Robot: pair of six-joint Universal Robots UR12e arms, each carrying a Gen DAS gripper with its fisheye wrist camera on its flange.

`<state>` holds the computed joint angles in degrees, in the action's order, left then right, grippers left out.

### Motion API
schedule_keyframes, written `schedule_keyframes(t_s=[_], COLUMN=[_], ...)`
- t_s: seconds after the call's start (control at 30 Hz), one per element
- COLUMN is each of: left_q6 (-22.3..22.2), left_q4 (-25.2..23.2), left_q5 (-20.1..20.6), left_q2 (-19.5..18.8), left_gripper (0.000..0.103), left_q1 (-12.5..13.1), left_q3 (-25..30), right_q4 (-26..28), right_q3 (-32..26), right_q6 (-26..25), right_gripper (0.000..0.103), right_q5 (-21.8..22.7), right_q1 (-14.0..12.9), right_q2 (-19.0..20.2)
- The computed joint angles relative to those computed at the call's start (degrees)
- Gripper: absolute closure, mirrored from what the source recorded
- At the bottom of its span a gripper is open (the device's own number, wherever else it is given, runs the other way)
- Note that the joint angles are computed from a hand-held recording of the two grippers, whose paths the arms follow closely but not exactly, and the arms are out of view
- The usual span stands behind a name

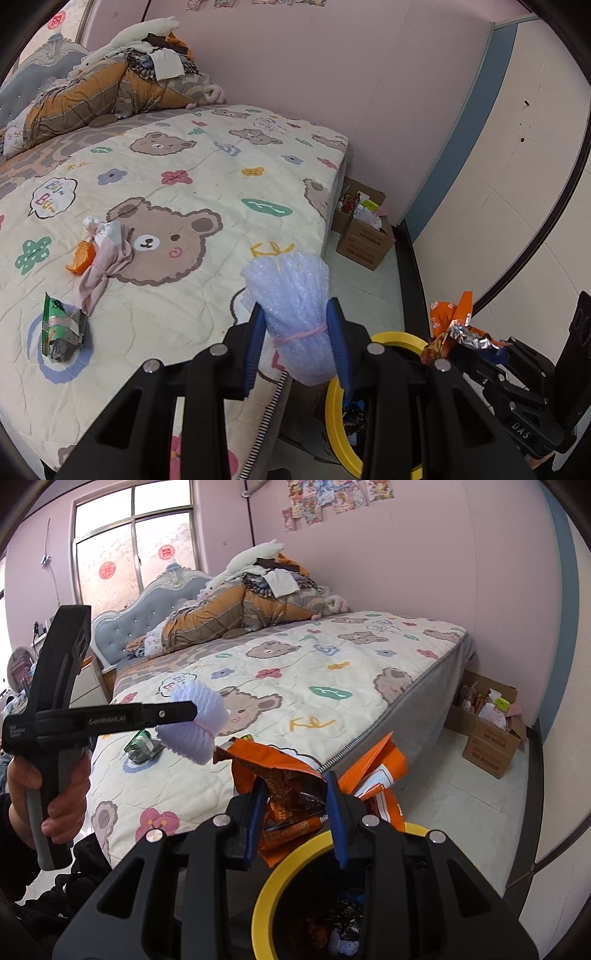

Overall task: Collect trash
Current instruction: 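Carry the purple mesh bundle with the left tool while the right tool carries the chip bags to the bin, then open the right tool over the bin while the left tool releases the purple mesh bundle into it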

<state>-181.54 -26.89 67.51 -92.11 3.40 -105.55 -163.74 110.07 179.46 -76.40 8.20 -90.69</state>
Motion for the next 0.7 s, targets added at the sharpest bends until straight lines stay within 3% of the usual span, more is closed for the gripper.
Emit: schedule_keyframes(t_s=[0.7], left_q6=[6.6], left_q4=[-6.1], left_q5=[-0.5], left_q2=[-0.4], left_gripper=[0.071], left_q1=[-5.1], left_q3=[-0.7], right_q4=[1.8], right_q3=[3.6], right_q6=[6.0], right_gripper=[0.072], right_q5=[0.3], right_q1=[-5.2], right_q2=[-2.6])
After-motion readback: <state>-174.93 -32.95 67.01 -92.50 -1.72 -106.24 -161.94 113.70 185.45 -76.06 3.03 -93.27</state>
